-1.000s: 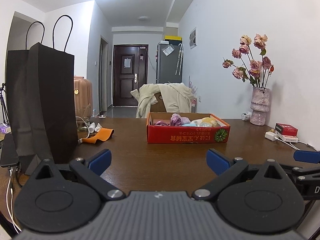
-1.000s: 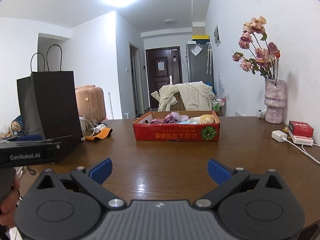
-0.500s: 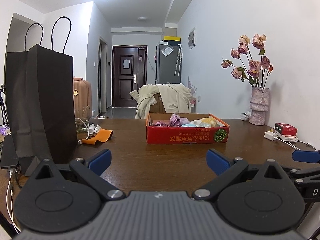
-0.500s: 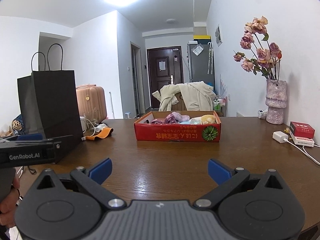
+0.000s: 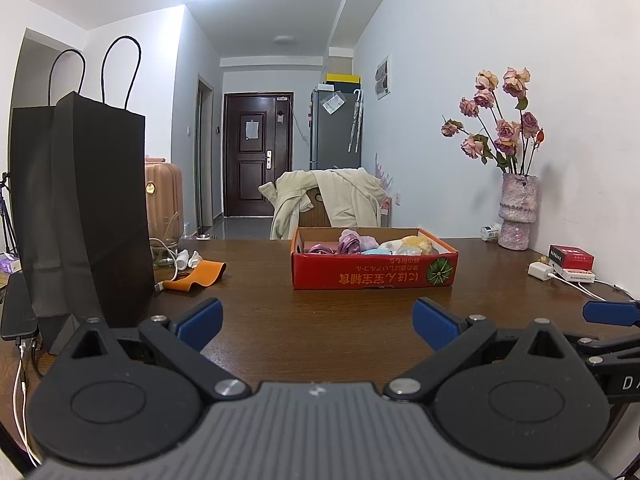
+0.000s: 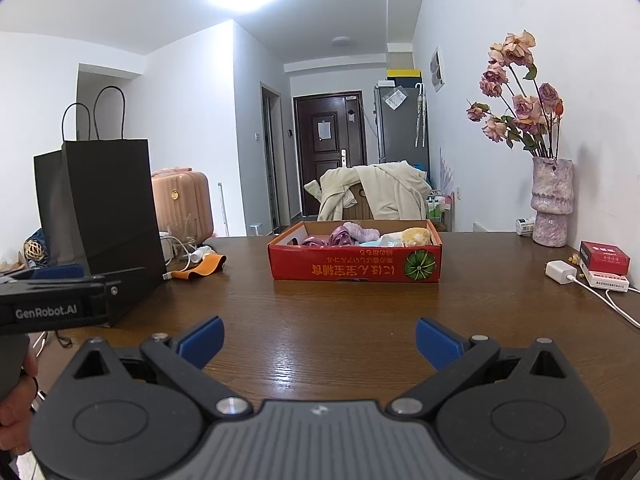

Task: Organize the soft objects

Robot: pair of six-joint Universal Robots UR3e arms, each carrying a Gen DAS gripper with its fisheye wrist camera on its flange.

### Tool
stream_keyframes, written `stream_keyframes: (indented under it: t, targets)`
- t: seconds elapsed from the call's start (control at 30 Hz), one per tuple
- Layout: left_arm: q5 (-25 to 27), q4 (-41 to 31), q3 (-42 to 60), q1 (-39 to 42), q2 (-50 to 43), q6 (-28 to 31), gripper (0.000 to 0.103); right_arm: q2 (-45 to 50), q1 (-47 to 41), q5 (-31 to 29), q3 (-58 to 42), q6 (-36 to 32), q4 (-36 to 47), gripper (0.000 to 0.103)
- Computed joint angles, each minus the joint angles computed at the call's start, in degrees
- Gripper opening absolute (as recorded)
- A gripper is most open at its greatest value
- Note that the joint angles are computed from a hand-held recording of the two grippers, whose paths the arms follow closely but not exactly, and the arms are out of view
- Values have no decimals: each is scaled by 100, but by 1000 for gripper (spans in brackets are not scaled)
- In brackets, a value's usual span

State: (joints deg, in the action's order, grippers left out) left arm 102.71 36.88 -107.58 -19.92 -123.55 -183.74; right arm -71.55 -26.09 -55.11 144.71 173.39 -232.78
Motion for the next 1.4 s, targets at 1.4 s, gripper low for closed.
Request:
stream_keyframes:
  t: [1.4]
  targets:
    - [56, 319, -21, -28, -36, 165, 103, 130, 6, -34, -12, 89, -235, 103]
